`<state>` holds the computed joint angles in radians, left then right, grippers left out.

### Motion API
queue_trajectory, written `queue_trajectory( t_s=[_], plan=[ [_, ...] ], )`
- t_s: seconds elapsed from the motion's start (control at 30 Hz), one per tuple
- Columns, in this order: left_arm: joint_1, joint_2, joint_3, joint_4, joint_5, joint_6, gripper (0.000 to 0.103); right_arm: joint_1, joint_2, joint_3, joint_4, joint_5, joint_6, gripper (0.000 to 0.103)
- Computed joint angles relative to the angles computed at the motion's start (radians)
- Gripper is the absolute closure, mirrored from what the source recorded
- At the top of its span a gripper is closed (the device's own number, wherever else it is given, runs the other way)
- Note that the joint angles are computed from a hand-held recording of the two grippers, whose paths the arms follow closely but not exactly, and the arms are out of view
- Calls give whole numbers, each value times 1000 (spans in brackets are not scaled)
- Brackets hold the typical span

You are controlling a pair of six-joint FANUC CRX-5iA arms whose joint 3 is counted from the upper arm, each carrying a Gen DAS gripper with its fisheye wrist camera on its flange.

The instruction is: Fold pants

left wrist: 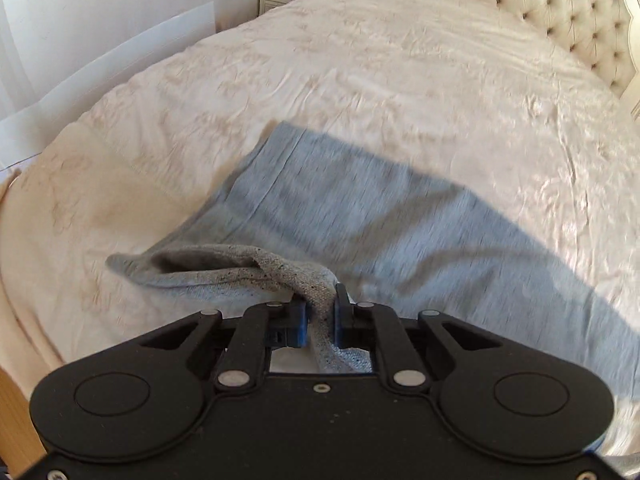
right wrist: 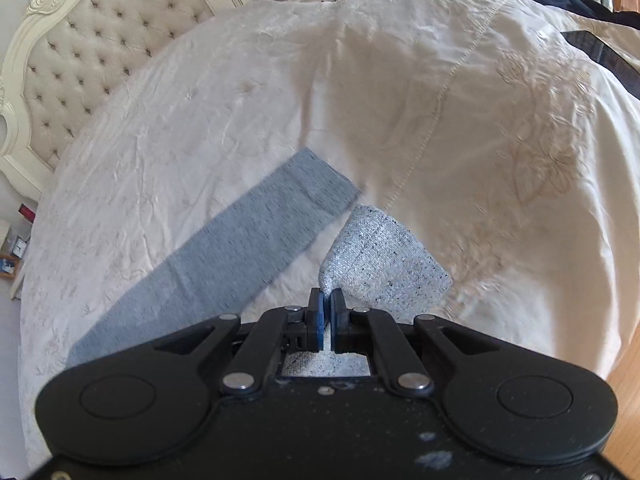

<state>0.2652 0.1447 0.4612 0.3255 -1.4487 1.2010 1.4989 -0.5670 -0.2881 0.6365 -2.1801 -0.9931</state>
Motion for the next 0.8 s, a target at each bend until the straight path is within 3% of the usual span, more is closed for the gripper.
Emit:
queue_trajectory(
  t_s=[0.27,0.4,0.6,0.8],
  plan=[
    [-151,201,243,-71,10,137,87,-501,60,-16,53,332,318,99],
    [-213,302,364,-108,-10,179,87,-695,119,-11,31,463,421,99],
    [-283,445,541,-165,-57,218,86,-889,201,-2,-5,587,534,99],
    [-316,590,734,-211,-156,307,86,-998,287,24,-47,653,612,99]
  ],
)
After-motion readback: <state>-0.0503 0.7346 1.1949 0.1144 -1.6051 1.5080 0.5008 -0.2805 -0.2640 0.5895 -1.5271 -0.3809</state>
